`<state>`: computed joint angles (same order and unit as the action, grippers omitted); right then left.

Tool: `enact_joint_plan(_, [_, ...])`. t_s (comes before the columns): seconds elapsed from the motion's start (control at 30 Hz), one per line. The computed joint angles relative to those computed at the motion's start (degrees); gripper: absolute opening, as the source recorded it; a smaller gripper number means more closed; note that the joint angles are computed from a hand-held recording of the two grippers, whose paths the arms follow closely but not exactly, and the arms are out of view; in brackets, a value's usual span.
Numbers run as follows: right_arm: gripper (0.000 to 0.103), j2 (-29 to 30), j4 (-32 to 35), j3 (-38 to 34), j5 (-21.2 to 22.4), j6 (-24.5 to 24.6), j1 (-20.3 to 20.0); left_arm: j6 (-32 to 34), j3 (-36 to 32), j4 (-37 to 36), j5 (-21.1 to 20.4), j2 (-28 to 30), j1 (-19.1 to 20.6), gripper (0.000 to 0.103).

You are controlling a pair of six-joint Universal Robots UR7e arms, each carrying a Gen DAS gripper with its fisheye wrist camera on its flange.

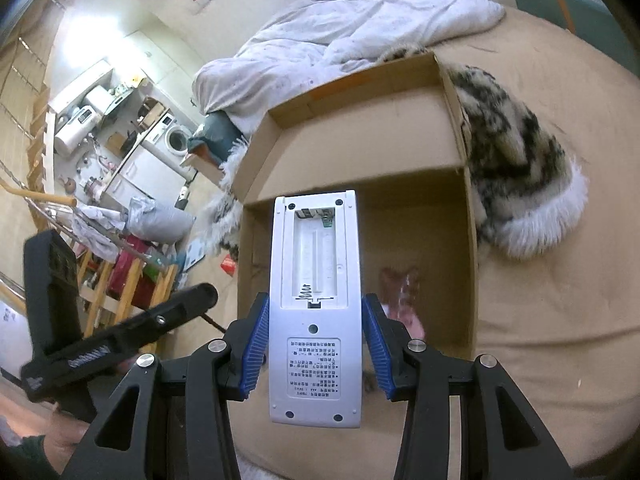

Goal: Organize rigid objects
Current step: 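Carry the flashlight and battery charger over the box and lower them inside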

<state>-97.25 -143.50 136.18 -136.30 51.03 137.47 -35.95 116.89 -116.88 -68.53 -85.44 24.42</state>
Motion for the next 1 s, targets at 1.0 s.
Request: enact_joint_plan(1.0, [0.048, 5.76, -13.71, 6.28, 7.23, -10.4, -18.78, 7.21, 4.54, -9.27, 5.98, 15.33, 7.17, 0.086])
